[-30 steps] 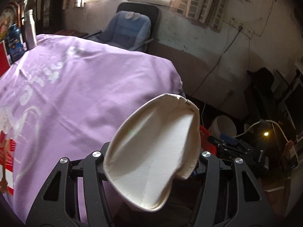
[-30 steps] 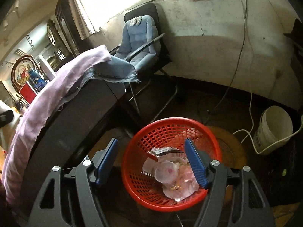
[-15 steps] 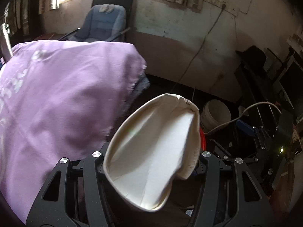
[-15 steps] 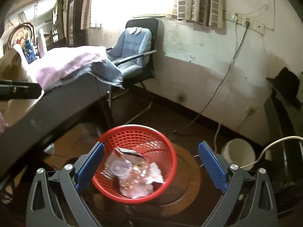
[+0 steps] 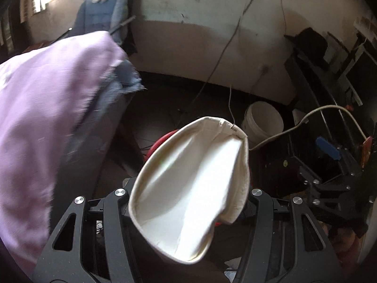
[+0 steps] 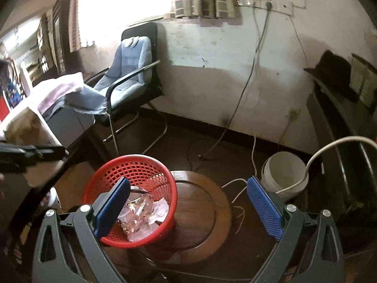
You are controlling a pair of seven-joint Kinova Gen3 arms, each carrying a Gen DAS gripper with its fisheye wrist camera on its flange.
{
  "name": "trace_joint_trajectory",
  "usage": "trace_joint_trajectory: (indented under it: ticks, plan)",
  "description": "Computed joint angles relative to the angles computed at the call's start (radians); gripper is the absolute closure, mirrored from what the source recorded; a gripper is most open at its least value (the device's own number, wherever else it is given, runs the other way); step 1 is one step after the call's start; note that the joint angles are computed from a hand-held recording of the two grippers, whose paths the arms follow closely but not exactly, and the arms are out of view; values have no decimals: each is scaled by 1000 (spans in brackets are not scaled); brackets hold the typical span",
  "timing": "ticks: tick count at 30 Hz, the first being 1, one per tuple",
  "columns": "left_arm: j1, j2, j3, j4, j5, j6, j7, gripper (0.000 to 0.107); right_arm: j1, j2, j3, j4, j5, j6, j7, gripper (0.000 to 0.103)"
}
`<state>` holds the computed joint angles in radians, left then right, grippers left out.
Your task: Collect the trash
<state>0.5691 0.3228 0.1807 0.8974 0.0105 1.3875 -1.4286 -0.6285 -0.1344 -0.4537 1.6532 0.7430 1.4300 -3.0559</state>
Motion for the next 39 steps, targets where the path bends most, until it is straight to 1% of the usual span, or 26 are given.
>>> trace_joint_trajectory:
  ticks: [5, 6, 8, 9, 10, 12, 14, 16, 19, 22, 29, 39]
  plan:
    - [22, 77, 3, -77, 4, 32, -5, 49, 21, -16, 17, 36, -30, -35, -6, 6]
    - [27, 92, 1, -87, 4, 34, -8, 45, 26, -20, 22, 41, -39, -46, -5, 6]
    - [49, 126, -9, -111, -15, 52, -9, 22, 39, -32, 30, 59, -60, -78, -10, 6]
    - [73, 142, -33, -113, -39, 66, 11, 21, 46, -36, 31, 62, -66, -89, -8, 6]
    - [80, 156, -39, -116, -46, 85, 25, 21, 53, -41, 32, 67, -74, -102, -8, 6]
    - [56, 169, -27, -119, -12, 117, 35, 21, 67, -45, 25, 67, -80, -115, -5, 6]
    - [33, 154, -26, -93, 21, 112, 54, 21, 74, -40, 11, 59, -73, -112, -4, 6]
    - [23, 129, -26, -76, 27, 95, 59, 21, 73, -32, -3, 44, -61, -104, -5, 6]
    - [24, 77, -29, -40, 5, 59, 59, 20, 61, -18, -14, 21, -47, -91, 3, 6]
    - [37, 21, -31, -2, -40, 20, 68, 19, 39, -5, -25, -5, -27, -64, 4, 6]
    - [4, -49, -19, 39, -59, -15, 76, 18, -40, 36, -42, -89, 42, 29, 25, 6]
    - [-50, -154, -3, 115, -71, -64, 109, 18, -171, 86, -39, -194, 137, 151, 53, 6]
